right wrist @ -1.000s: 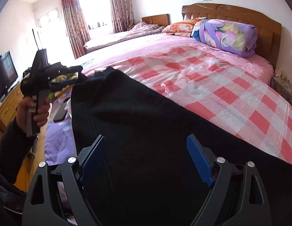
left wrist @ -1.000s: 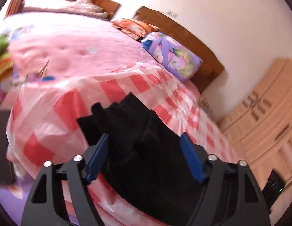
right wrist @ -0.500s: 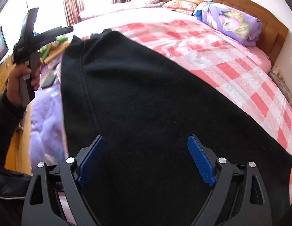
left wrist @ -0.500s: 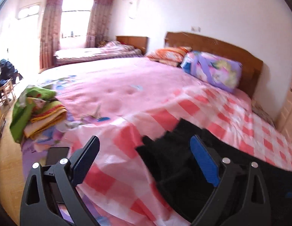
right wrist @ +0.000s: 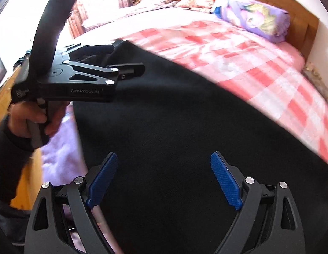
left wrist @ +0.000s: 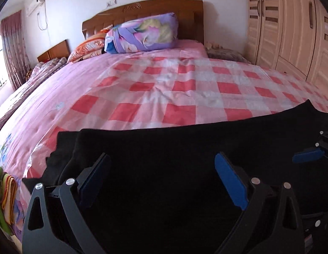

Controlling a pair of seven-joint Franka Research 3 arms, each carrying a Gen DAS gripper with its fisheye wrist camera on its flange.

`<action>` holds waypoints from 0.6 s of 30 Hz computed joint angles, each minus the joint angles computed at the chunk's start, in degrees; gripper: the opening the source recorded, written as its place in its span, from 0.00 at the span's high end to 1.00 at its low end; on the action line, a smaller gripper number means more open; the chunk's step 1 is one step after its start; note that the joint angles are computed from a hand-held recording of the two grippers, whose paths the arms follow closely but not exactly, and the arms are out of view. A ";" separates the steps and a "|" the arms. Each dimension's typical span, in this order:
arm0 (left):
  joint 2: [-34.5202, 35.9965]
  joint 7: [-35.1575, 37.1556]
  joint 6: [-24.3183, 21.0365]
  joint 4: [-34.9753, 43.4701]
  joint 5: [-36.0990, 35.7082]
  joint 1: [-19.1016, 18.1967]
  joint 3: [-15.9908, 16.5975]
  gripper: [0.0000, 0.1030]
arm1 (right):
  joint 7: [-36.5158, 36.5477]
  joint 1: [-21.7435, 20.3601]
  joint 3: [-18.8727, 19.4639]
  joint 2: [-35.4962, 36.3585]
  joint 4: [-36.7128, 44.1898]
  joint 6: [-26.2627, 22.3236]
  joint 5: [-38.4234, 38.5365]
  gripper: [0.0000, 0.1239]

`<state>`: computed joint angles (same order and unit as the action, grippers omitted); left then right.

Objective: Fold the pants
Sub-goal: 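Lower the cuffs onto the pants with the left gripper and open it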

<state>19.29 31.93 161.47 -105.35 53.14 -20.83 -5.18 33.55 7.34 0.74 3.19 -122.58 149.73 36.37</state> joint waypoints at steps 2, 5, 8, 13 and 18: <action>3.51 5.43 -2.65 4.91 -6.13 1.59 -1.96 0.04 | 7.21 0.24 -0.92 2.84 2.07 0.28 -7.01 0.29; 8.11 15.06 -7.63 9.57 -19.34 4.01 -4.54 0.03 | 4.02 0.22 -1.20 1.50 -0.49 1.78 -8.82 0.27; 8.18 16.93 -3.51 7.44 -23.23 5.81 -5.18 0.01 | 0.31 -1.15 -1.92 -1.83 -3.96 0.53 -6.39 0.27; 8.28 16.72 -4.20 7.86 -22.82 2.88 -2.23 0.01 | 3.65 -3.87 -4.25 -7.97 -11.14 7.27 -8.83 0.26; 8.80 16.07 -4.80 8.91 -22.63 1.77 -1.41 0.01 | -3.08 -8.57 -8.54 -9.43 -12.79 2.56 -0.04 0.26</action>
